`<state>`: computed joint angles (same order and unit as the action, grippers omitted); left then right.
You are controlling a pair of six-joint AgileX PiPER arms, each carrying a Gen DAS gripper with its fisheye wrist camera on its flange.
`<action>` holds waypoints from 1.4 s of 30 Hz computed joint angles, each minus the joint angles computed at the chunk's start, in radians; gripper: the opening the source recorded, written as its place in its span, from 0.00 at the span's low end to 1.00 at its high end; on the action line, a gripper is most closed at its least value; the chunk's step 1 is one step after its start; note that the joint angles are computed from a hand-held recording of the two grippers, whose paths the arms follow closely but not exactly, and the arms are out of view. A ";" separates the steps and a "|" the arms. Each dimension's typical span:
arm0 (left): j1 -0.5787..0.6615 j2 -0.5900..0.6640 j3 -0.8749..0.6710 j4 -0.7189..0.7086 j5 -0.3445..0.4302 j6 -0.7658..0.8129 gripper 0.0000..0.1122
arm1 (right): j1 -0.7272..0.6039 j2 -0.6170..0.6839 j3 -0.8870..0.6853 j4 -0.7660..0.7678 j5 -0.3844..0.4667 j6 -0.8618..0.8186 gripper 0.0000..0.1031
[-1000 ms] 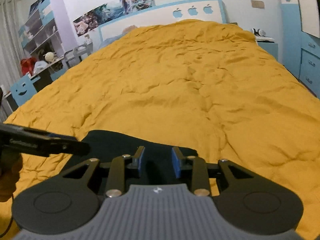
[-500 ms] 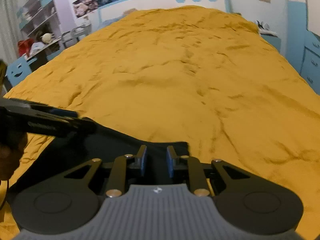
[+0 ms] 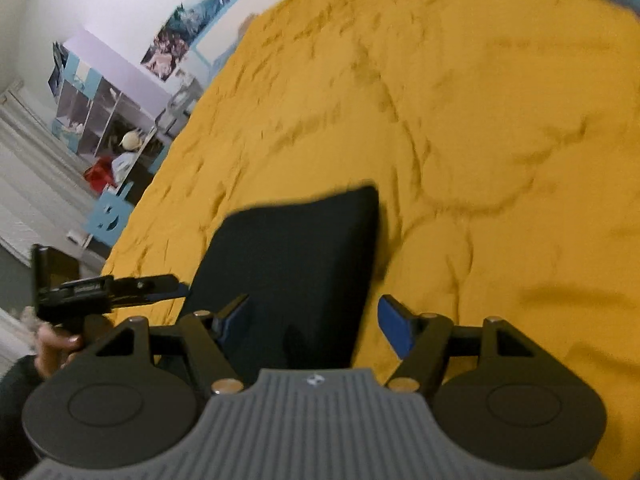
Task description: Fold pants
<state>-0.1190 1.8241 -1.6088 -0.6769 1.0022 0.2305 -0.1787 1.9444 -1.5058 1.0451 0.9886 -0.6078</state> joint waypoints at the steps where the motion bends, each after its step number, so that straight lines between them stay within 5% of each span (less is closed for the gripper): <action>1: 0.001 0.026 -0.018 -0.005 0.022 -0.007 0.70 | -0.002 0.011 0.000 0.002 0.008 0.004 0.64; 14: 0.063 0.209 -0.037 -0.324 0.116 0.183 0.77 | 0.003 0.181 -0.094 0.117 0.100 -0.020 0.65; 26: 0.042 0.256 -0.038 -0.437 0.125 0.281 0.78 | 0.050 0.307 -0.209 0.222 0.166 -0.059 0.65; 28: 0.044 0.246 -0.025 -0.441 0.123 0.284 0.71 | 0.055 0.307 -0.212 0.223 0.161 -0.052 0.55; 30: 0.031 0.231 -0.032 -0.379 0.093 0.218 0.46 | 0.058 0.308 -0.215 0.232 0.154 -0.038 0.36; 32: 0.022 0.208 -0.040 -0.325 0.086 0.135 0.38 | 0.062 0.295 -0.211 0.219 0.143 -0.039 0.31; 37: 0.003 0.096 0.001 -0.295 0.066 0.086 0.31 | 0.063 0.197 -0.140 0.242 0.114 -0.060 0.22; 42: 0.032 -0.070 0.041 -0.314 0.128 0.065 0.31 | 0.054 0.045 -0.021 0.314 0.126 -0.094 0.21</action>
<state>-0.0874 1.7539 -1.5677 -0.9909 1.1305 0.2951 -0.1246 1.9897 -1.5271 1.3588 1.1141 -0.7014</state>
